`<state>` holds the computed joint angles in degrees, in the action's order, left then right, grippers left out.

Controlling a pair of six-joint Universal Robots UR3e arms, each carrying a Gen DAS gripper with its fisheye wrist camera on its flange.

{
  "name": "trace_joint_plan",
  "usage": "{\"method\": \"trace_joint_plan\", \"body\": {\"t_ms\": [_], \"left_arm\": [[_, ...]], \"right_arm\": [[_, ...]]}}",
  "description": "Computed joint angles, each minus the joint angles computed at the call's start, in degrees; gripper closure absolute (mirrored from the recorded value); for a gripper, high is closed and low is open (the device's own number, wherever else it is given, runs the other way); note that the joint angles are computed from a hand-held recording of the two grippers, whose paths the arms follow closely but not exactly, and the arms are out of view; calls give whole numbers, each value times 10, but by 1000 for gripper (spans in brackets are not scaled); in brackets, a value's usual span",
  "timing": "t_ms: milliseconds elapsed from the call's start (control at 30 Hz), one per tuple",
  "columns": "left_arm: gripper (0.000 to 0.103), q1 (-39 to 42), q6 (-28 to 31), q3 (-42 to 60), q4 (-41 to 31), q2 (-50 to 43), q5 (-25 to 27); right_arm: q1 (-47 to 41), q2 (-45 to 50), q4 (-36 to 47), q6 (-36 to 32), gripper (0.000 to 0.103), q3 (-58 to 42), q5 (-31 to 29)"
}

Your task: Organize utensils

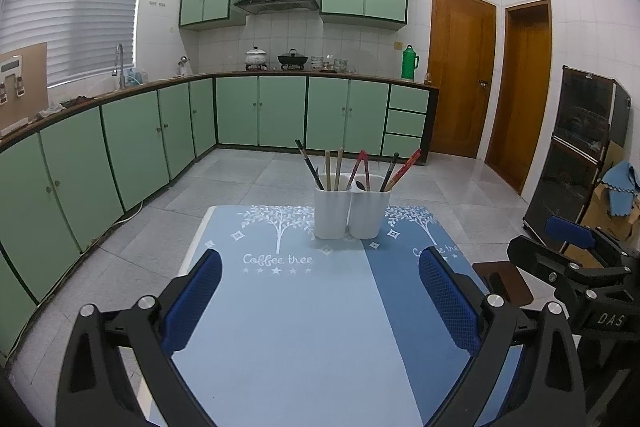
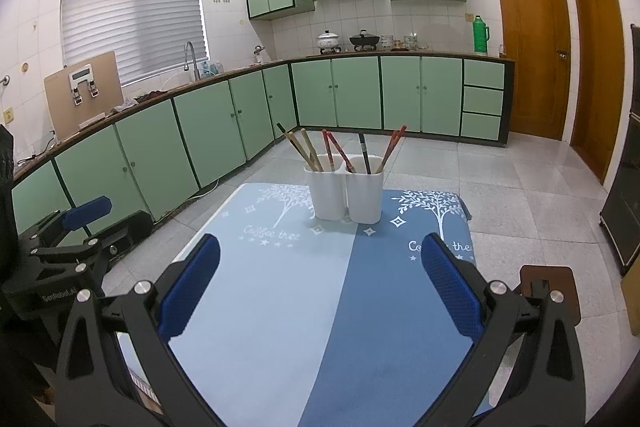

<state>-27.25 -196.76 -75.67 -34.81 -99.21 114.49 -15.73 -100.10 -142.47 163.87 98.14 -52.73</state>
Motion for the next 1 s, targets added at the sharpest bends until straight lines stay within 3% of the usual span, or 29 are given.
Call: {"method": "trace_joint_plan", "body": {"t_ms": [1000], "left_arm": [[6, -6, 2, 13, -10, -9, 7]], "right_arm": [[1, -1, -2, 1, 5, 4, -2]]}}
